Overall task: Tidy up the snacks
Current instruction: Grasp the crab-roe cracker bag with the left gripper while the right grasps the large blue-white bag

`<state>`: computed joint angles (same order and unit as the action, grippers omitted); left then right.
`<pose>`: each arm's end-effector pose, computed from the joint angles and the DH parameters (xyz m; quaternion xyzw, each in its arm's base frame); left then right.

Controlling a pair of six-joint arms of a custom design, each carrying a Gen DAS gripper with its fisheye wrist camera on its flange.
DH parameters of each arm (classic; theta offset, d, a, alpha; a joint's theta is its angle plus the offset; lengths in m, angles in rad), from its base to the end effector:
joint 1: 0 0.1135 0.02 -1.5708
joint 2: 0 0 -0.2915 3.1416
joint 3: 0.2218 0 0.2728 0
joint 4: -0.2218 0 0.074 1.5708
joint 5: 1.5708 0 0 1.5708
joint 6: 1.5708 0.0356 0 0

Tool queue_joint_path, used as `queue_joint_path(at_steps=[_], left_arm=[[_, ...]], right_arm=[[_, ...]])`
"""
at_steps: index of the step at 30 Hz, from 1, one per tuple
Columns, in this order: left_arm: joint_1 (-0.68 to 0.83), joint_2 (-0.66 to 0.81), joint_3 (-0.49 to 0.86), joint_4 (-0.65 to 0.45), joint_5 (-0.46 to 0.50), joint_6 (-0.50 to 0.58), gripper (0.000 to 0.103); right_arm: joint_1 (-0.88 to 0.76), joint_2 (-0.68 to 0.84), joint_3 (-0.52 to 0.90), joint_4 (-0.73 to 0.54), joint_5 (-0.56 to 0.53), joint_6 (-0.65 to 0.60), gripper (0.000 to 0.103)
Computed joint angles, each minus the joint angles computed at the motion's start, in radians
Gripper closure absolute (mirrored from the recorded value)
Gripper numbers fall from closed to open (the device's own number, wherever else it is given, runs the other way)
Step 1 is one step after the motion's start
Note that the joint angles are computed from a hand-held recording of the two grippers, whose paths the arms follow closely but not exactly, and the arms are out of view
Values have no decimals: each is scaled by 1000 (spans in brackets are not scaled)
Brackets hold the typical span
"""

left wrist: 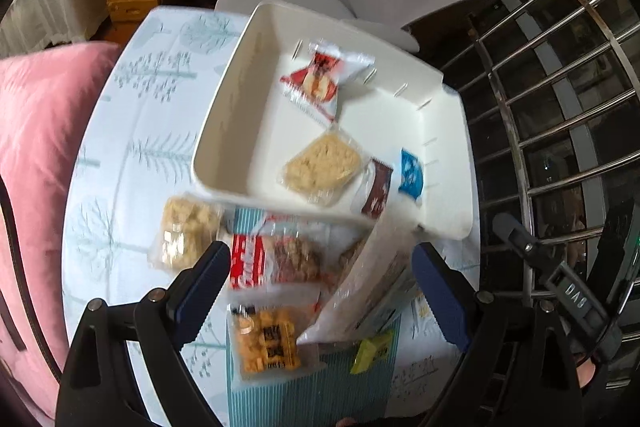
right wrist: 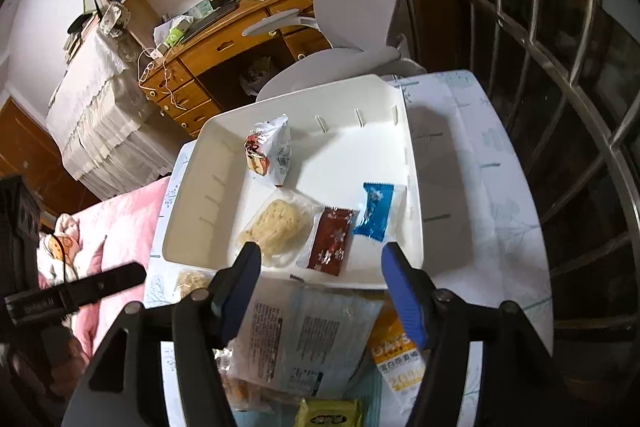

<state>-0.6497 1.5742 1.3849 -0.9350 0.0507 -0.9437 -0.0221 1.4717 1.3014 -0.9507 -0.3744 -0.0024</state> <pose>0.2704 -0.2077 0.3150 -0.1372 0.9652 -0.1755 0.1370 0.3104 0.0062 0.3211 -0.0321 0.9581 0.1787 0.2213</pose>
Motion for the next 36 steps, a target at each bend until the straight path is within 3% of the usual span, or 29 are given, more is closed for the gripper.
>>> queue_joint_path(at_steps=[14,21,36], left_arm=[[-112,-92,-255,45,92,-169,12],[-181,-50,-311,72,150,-240,11],[-220,84,-352,168,217,-324,11]], right_arm=[[-40,31,-81,-91,-106,90,7],[-32,69,-135,-102,-131,137,0],[50,155,-208,-37,-156,218,0]])
